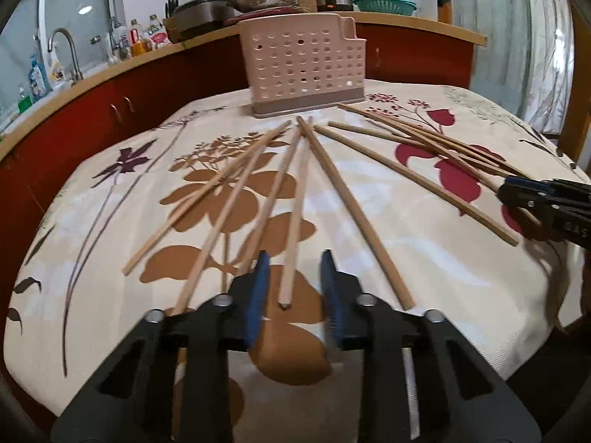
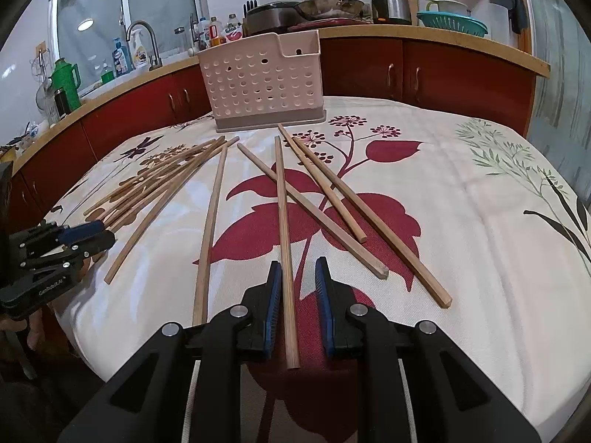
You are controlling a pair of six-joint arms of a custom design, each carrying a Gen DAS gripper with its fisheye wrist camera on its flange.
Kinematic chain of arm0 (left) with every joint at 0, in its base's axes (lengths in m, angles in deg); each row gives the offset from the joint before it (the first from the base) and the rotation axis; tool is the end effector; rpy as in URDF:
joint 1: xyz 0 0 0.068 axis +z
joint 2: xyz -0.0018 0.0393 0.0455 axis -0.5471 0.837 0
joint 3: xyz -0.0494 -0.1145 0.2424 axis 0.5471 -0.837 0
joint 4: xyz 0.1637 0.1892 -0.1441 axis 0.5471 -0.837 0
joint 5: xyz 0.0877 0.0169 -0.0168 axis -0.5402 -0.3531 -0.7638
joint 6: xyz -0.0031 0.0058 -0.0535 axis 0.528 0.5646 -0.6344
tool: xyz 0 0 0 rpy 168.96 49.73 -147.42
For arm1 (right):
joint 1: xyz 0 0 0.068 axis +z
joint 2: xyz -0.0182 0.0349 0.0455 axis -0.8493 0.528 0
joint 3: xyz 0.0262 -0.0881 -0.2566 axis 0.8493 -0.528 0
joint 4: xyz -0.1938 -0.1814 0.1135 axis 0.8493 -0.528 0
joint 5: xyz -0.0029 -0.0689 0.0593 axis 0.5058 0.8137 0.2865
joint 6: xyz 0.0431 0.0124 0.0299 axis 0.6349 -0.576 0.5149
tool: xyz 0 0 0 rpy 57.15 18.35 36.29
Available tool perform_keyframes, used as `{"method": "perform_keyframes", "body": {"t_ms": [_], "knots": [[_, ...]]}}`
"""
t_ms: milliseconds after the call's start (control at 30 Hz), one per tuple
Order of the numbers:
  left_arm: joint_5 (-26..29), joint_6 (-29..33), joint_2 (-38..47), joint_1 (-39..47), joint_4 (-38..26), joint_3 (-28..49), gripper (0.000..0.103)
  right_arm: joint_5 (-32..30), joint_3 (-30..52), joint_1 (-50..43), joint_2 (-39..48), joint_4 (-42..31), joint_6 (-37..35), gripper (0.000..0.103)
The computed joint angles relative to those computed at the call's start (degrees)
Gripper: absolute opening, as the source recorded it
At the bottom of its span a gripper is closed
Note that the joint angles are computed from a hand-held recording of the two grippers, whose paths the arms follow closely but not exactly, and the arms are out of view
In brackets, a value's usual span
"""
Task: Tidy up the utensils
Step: 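Close the left gripper on a wooden chopstick while the right gripper grasps another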
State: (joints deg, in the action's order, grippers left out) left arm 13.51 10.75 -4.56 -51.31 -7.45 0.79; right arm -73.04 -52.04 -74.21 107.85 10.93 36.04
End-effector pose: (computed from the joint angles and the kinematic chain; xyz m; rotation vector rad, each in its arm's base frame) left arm 0.2190 -0.0736 0.1521 0.6092 2.2291 -0.1212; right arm 0.1510 -0.0336 0.1589 0.0824 2.2778 0.1211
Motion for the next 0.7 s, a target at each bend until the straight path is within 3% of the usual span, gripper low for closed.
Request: {"method": "perform_keyframes", "body": {"t_ms": [100,367,567,600,700], "knots": [[-1.40,0.60,-0.21,-1.27,0.64,-0.42,0.022,-0.12,-0.03,-0.12,-0.06,-0.03,0.01,0.020],[1.48,-0.14,0.02,0.67,0.57,-0.34,0.025,-0.62,0.10,-0.54,0.45,0.22,0.09,0.020],[4.43,0.25,0.27,1.67,0.54,-0.34,0.013,-0.64,0.09,-0.48,0.47,0.16,0.00,0.020],[4.18,0.47,0.11,1.37,0.64,-0.49,0.007,-0.70,0.09,-0.51,0.39,0.04,-0.01,0.020],[3.77,0.47,-0.44,1.27,0.46,-0.76,0.007,-1.05,0.21,-0.63,0.43,-0.20,0.04,0.017]]}}
